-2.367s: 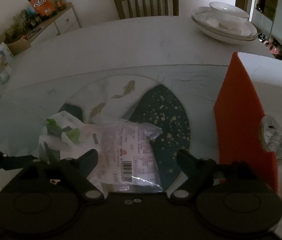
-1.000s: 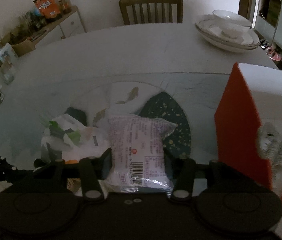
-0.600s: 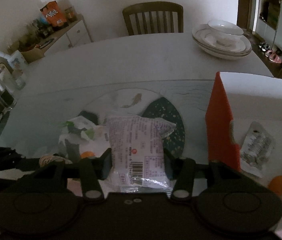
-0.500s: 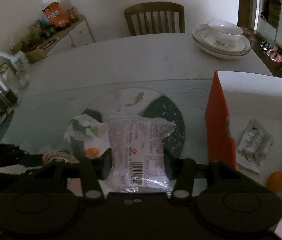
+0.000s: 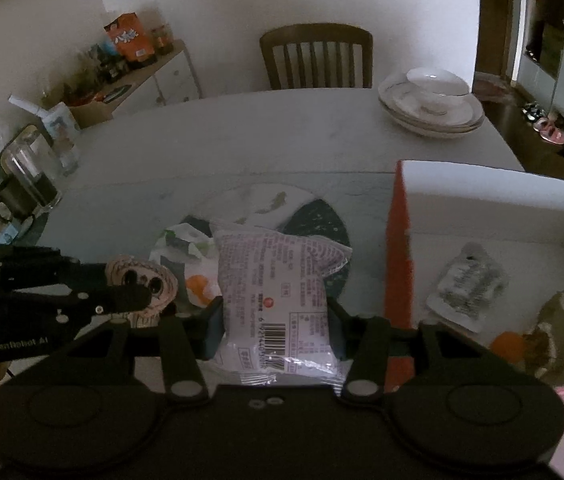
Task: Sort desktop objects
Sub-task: 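Carry the bread bag over the box while the left gripper carries the cartoon figure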
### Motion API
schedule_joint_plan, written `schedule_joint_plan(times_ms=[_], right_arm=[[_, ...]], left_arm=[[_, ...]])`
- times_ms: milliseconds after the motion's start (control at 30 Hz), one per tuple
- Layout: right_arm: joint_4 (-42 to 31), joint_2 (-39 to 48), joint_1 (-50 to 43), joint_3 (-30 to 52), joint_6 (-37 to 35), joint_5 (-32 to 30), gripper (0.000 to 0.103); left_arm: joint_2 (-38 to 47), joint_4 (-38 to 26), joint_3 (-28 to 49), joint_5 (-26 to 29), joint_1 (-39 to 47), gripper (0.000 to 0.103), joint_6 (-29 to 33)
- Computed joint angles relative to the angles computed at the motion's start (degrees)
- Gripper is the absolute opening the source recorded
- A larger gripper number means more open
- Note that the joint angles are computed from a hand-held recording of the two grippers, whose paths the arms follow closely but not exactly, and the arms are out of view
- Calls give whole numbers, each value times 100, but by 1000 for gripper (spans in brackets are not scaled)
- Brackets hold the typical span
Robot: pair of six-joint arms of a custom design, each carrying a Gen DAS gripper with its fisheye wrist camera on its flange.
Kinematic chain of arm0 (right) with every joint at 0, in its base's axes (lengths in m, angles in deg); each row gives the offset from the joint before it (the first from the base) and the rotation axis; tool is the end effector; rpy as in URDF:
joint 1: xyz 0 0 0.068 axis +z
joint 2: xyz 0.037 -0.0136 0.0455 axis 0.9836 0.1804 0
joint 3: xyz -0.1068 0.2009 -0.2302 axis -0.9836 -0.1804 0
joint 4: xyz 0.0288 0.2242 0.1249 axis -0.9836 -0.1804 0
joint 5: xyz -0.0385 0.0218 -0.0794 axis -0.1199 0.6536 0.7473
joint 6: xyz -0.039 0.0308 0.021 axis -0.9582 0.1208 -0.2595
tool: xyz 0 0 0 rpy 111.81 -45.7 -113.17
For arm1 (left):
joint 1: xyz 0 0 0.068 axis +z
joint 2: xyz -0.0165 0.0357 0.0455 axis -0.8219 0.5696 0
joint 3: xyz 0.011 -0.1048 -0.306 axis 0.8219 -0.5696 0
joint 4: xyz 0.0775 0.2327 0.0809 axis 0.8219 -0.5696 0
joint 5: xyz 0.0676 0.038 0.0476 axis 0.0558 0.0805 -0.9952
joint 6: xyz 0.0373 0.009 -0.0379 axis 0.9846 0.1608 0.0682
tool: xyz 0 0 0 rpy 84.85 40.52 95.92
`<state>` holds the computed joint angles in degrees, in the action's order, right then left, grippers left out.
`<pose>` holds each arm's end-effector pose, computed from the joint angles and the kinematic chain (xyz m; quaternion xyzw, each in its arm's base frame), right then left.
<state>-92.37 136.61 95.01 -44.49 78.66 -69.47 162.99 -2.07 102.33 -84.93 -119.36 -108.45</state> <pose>0.2889 0.0812 0.2146 -0.1565 0.9318 0.0559 0.3228 0.1286 -0.2131 0.1785 -0.0871 0.9046 -0.0964 0.4059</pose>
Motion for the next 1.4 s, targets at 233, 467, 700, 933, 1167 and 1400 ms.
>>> schedule_joint_plan(times_ms=[233,467,700,933,1167,1400], right_arm=[[-292,-417,-430,-11,-263,-308,50],[-501,-554,-937,36,-600,-554,50],[-785,-540,-1516,173,-1016,-817,50],[-1138,-386,-2131,442,-1518,-1169,49],[-1417,-95,-2807,857,-2046,-1567,49],[-1656,285,-3351,1336,-2495,-1863,49]], left_arm=[[152,-39,426,-118,-34,26,285],[497,93,911,-54,85,26,750],[1008,214,1499,338,298,26,1095],[1518,200,2144,564,472,26,1389],[2035,-53,2919,702,571,26,1630],[2601,-405,3789,904,724,26,1887]])
